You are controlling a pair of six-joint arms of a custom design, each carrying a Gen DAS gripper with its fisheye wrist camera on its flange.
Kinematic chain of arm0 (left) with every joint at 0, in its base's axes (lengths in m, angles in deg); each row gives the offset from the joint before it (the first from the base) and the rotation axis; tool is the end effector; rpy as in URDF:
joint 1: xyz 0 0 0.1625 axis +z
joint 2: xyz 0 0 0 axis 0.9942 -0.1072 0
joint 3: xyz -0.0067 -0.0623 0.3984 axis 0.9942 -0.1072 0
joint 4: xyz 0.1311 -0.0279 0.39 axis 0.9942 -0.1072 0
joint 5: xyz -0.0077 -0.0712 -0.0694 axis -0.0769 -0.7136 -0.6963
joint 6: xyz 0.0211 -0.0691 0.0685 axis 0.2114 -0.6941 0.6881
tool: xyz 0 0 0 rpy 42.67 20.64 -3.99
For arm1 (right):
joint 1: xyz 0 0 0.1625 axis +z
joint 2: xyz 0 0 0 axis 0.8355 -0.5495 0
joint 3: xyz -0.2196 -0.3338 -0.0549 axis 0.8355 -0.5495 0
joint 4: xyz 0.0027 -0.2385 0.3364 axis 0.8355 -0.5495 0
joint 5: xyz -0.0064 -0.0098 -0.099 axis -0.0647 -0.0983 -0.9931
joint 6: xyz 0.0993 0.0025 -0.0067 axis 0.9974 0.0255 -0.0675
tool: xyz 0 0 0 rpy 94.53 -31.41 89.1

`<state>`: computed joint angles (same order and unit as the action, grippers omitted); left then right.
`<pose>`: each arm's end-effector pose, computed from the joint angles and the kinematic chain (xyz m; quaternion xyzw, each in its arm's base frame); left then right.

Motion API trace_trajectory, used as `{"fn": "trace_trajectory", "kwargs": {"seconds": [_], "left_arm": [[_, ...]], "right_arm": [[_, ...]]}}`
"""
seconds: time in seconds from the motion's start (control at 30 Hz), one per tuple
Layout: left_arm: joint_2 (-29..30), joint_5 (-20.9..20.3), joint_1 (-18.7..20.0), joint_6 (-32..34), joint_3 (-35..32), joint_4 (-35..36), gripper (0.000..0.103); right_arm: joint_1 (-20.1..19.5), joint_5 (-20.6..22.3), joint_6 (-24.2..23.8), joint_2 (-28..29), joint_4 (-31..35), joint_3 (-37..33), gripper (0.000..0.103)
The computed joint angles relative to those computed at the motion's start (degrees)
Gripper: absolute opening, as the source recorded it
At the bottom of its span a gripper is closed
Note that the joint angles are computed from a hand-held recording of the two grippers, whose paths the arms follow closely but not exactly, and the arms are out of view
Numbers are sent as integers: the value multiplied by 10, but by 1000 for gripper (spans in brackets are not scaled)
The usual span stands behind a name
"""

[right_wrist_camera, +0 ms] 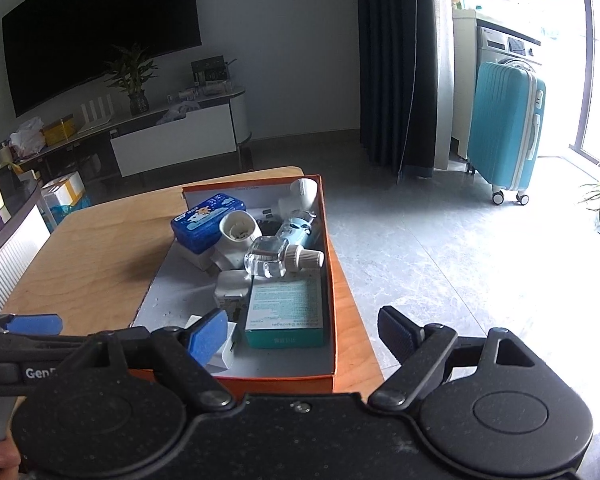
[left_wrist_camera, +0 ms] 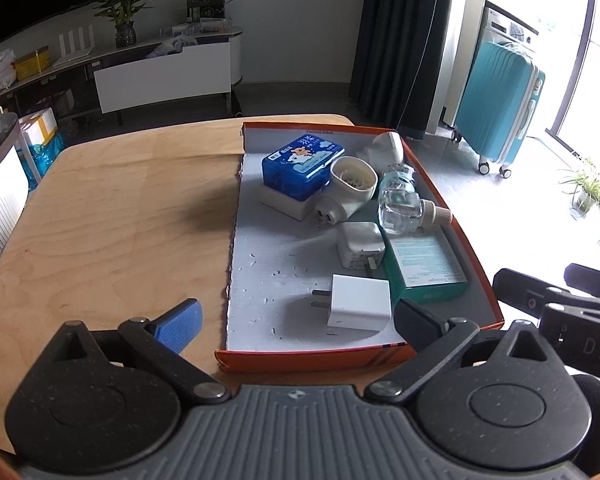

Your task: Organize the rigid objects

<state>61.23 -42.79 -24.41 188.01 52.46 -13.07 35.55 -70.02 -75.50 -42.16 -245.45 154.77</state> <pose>-0.1567 -0.6959 0.0311 0.0393 0.8407 -0.3937 0.3698 0.1348 -0.7007 0.0916 0.2615 -0.8629 0.3583 0.2420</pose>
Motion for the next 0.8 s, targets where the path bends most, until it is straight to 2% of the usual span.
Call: {"fn": "trace_trajectory", "kwargs": {"seconds": [0.43, 0.8], "left_arm": [[11, -4, 2, -20, -17, 27, 103], [1, -4, 2, -14, -2, 8, 103]], "right_arm": [[1, -4, -2, 3, 3, -3, 98], [3, -7, -3, 6, 3, -5, 98]]}}
